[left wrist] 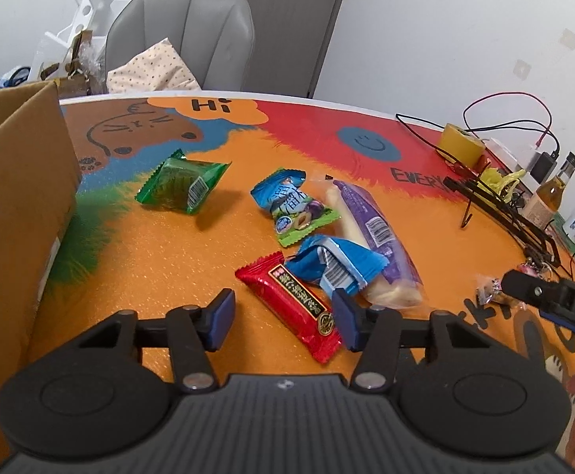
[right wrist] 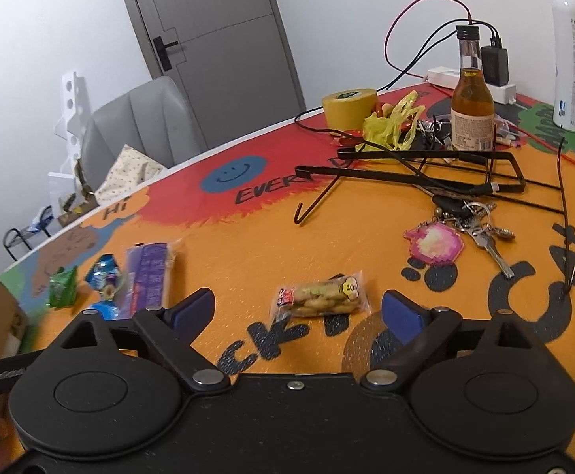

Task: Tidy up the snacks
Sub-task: 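Grasp the red candy stick with the left tool while the right tool grasps the peanut snack bag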

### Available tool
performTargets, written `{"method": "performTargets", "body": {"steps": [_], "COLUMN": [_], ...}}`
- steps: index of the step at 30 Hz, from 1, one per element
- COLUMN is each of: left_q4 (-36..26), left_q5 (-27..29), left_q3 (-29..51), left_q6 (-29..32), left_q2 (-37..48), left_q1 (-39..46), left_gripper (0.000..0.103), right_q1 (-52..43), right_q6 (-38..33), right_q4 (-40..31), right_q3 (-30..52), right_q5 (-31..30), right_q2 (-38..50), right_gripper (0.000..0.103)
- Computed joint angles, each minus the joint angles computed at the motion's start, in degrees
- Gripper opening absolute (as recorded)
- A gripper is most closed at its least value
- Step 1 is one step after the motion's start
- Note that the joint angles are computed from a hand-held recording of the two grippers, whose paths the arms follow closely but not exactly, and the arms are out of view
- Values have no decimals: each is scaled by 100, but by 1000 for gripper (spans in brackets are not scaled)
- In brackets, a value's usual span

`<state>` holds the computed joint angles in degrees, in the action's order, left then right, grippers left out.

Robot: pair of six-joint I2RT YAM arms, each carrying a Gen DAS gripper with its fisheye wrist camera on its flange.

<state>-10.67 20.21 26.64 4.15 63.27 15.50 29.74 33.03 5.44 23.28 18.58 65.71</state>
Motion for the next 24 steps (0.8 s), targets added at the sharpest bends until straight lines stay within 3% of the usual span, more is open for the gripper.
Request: {"method": "performTargets", "body": {"steps": [6,7,8,10,13,24], "left_q4": [313,289,227,127,31,-1143], "left_q5": [96,175,268,481,783,2072], "left_q3": [-66,-24,43,162,230,714], "left_q6": [141,176,209,308,514,1871], "left_q2": [164,220,286,421,505,816], "left_q1": [163,213,268,384,552,1622], "left_gripper": [31,25,19,17,15,15], "right_q1": [189,218,263,314,492,1549], "right_q6": [-103,-90,-78,-54,-18,1527], "right_q4": [286,266,197,68,-74,-1459], "right_q3": [283,336,413,533,606,1196], "right_q5": [373,436,539,618,872,1938], "right_q2": [753,843,934,1075,1123,1298], "right_gripper": [93,89,79,61,50,48]}}
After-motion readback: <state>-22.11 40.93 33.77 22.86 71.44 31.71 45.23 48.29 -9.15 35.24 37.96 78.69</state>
